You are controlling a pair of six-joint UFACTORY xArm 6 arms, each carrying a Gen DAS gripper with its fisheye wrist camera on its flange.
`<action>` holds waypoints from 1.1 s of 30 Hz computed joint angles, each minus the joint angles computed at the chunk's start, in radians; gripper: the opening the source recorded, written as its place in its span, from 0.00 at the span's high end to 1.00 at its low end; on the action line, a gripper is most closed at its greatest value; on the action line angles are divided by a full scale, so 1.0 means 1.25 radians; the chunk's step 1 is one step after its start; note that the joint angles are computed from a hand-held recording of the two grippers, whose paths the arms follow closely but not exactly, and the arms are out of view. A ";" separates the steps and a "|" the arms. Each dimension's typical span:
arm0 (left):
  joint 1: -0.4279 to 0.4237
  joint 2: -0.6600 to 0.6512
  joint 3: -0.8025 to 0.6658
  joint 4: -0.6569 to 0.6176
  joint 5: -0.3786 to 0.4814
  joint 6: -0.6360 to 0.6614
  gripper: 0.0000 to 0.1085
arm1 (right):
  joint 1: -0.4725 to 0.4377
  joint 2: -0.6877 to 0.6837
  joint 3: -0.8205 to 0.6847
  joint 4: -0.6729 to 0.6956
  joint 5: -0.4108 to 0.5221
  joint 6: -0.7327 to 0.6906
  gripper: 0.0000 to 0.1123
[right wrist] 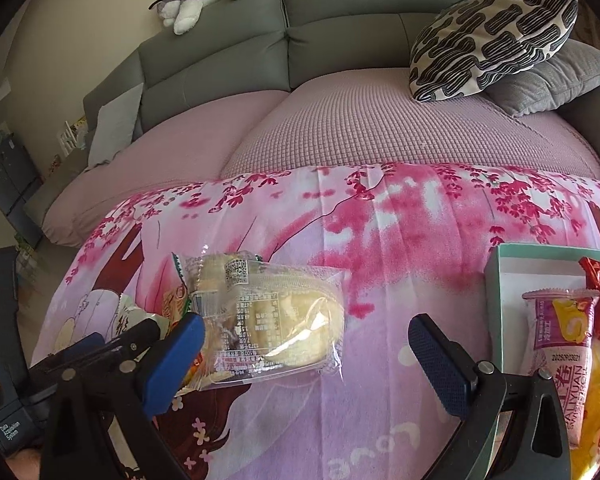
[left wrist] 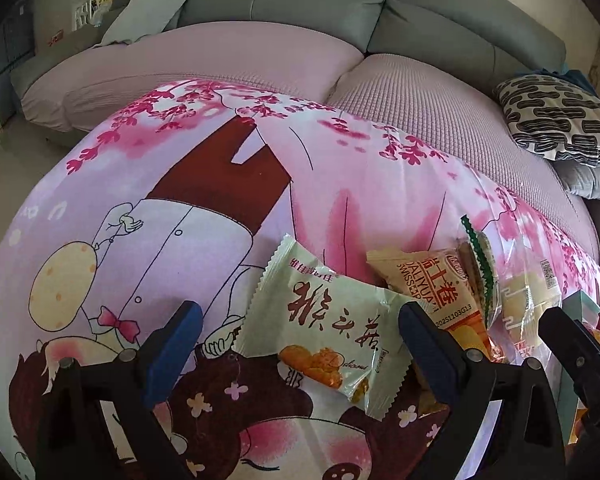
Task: Organize snacks
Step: 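Grasp the white biscuit packet with the left gripper while the right gripper grasps the clear bread bag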
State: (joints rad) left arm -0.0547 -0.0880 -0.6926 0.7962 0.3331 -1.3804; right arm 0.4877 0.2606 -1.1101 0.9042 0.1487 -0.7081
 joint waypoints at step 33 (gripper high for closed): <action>0.012 -0.029 0.004 0.001 0.148 -0.066 0.09 | -0.014 0.061 -0.072 -0.048 0.046 0.035 0.08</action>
